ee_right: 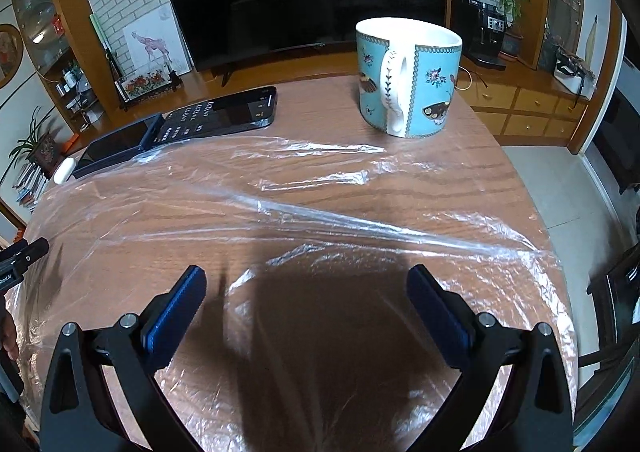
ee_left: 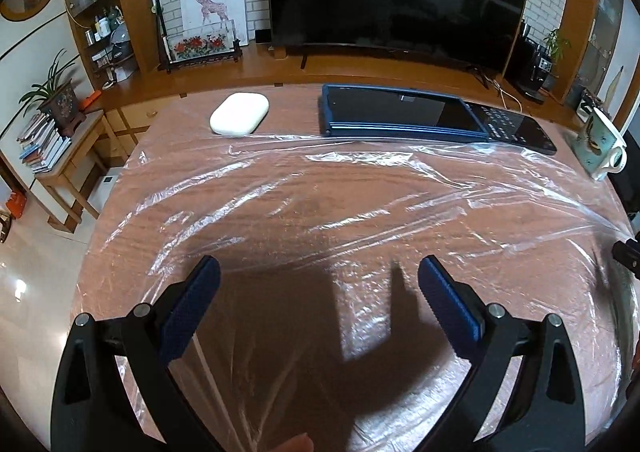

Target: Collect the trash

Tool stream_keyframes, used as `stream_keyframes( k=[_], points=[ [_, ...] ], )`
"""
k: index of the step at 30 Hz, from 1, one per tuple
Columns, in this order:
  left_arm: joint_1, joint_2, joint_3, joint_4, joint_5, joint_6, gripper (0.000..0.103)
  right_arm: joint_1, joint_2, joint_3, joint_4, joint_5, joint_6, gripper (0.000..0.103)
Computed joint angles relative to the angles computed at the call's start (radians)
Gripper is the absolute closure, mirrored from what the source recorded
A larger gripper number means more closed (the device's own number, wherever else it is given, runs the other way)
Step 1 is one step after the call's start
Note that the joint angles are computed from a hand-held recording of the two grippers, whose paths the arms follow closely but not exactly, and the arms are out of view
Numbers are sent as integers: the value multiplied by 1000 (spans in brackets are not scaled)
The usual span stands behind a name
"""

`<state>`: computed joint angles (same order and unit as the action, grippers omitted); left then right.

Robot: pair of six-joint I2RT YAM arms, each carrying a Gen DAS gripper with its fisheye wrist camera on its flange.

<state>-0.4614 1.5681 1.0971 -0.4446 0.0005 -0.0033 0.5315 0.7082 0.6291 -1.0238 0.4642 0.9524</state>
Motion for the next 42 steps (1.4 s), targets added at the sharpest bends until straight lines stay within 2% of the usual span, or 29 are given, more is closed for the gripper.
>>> stream_keyframes(
  k=[16, 23, 42],
  points=[
    [-2, 79, 52, 10, -26, 10, 3, -154, 23, -27, 65, -54, -151, 4],
    [2, 100, 63, 16, -27, 11, 3, -121, 76, -26, 73, -4, -153, 4],
    [19, 133, 92, 1, 5, 6, 2, -112, 109, -17, 66, 11, -139, 4]
  ],
)
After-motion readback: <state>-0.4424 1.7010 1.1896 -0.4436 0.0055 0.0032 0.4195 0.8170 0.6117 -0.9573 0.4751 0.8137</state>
